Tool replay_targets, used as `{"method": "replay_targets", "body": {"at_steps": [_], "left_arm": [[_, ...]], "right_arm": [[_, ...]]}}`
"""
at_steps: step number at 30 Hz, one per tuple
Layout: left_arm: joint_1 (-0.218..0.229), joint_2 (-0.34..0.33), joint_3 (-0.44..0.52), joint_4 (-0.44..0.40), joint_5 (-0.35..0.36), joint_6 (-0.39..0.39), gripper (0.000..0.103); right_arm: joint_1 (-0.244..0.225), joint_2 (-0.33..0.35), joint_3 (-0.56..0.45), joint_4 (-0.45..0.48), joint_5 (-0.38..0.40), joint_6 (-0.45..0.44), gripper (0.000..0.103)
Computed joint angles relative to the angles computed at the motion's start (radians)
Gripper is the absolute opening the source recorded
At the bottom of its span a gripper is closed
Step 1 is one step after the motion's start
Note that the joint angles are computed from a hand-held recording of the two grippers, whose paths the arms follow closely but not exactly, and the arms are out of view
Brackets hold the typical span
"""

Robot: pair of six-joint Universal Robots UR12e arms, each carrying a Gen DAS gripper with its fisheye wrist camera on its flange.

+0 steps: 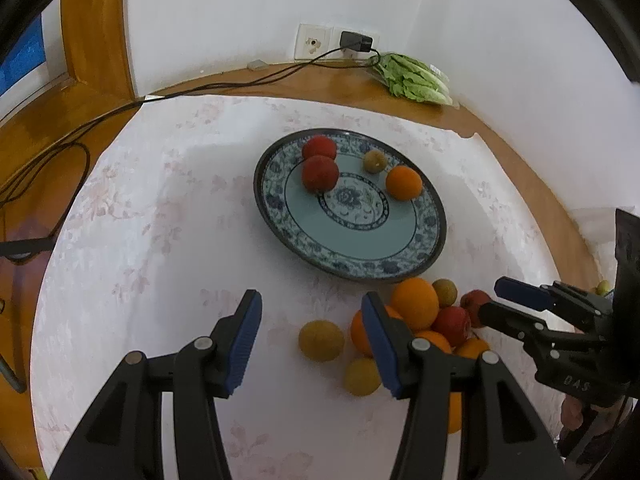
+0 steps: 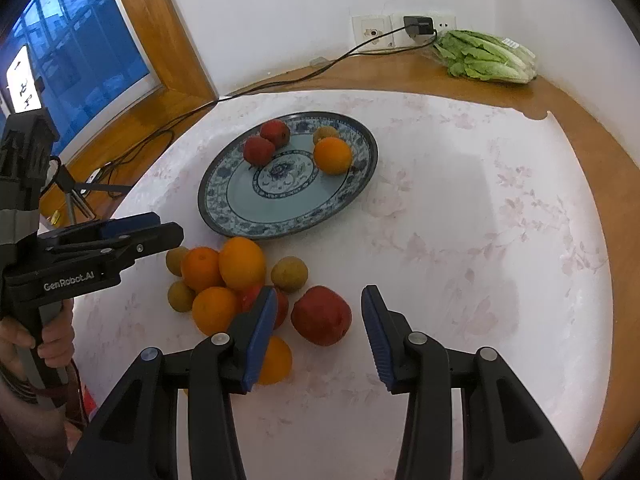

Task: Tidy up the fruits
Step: 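Move the right gripper to a red apple while the left gripper approaches a yellow fruit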

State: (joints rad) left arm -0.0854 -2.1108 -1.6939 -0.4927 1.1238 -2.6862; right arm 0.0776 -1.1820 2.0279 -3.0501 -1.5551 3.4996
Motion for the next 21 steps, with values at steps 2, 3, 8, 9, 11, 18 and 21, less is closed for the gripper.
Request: {"method": "replay_targets", "body": {"at_steps": [2,3,8,9,11,18,21], "left_arm": [[0.002,0.0,-0.003,-0.004,-0.002,-0.002,0.055],[0.003,0.001,-0.004,-0.006,-0.003,-0.002,0.055],[0.004,0.0,-0.01,-0.014,0.003,0.002,0.055],[0.005,0.001,-0.012,-0.01,0.002,-0.001,0.055],[0.006,0.001,-0.012,-0.013,0.001,-0.001,0.055],[0.011,0.0,-0.015,-0.022,-0.009,-0.001,0.053],[0.011,-0.001,-0.017,-0.02,-0.007,-0.001,0.05]], "right_arm": [[-0.001,0.0,0.003,-0.003,0.004,0.003,0.045],[-0.002,0.0,0.004,-0.003,0.006,0.005,0.045],[-0.004,0.002,0.007,-0.002,0.012,0.009,0.045],[-0.005,0.002,0.008,-0.003,0.015,0.01,0.045],[-0.005,0.003,0.01,-0.004,0.021,0.009,0.043],[-0.005,0.006,0.012,-0.013,0.023,-0.001,0.041],[-0.004,0.006,0.012,-0.01,0.015,-0.003,0.039]]}}
